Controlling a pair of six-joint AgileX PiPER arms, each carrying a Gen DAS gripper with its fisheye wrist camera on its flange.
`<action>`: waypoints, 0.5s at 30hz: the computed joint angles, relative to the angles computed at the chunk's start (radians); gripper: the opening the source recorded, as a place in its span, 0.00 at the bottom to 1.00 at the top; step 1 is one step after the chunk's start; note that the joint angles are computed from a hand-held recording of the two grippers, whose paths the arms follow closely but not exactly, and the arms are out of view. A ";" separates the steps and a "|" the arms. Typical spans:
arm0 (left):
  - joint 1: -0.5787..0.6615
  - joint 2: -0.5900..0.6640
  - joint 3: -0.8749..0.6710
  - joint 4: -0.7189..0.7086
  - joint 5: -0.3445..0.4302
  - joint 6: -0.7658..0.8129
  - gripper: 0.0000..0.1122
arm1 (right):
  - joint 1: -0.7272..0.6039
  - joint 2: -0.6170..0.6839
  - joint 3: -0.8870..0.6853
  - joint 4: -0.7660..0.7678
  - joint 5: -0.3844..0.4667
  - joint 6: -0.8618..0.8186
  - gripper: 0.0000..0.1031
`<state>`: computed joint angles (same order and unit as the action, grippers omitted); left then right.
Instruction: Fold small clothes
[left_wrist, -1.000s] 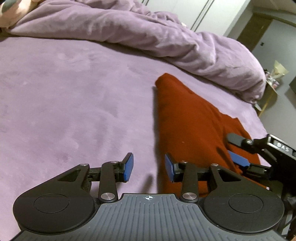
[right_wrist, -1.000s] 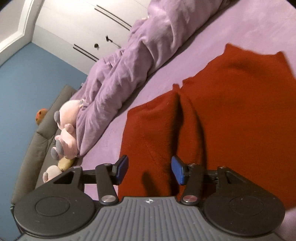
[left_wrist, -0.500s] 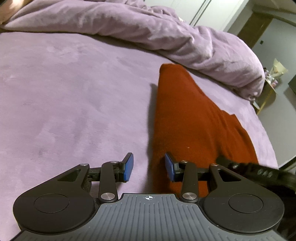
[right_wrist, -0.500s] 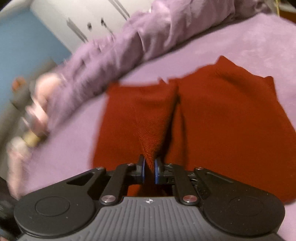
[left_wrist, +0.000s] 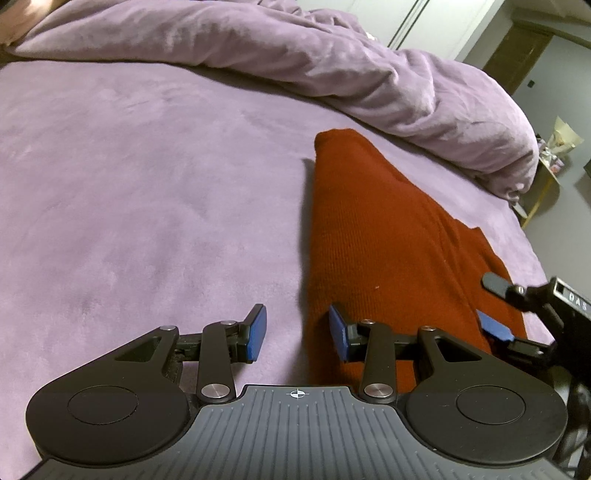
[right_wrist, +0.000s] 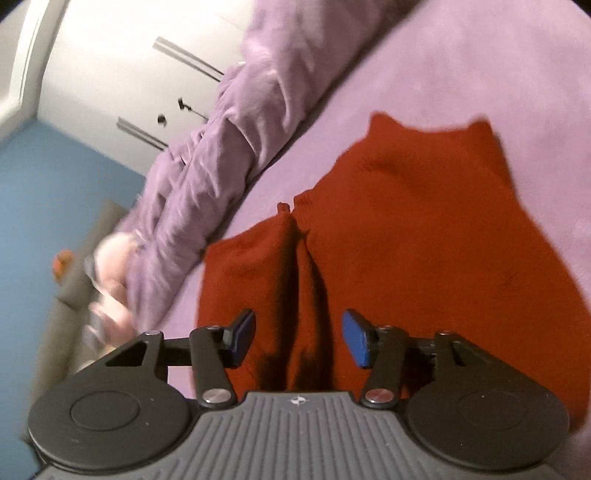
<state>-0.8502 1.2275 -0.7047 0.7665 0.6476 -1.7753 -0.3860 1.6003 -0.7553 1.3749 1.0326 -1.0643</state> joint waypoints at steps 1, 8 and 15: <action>0.003 -0.001 0.000 -0.005 -0.003 0.007 0.37 | 0.002 0.031 -0.014 0.013 0.021 0.001 0.54; -0.009 0.005 -0.002 0.015 0.014 0.011 0.37 | 0.186 0.070 -0.125 -0.038 0.005 0.068 0.63; -0.164 -0.058 0.006 0.061 0.153 -0.053 0.36 | 0.420 -0.100 -0.138 -0.235 -0.303 0.095 0.16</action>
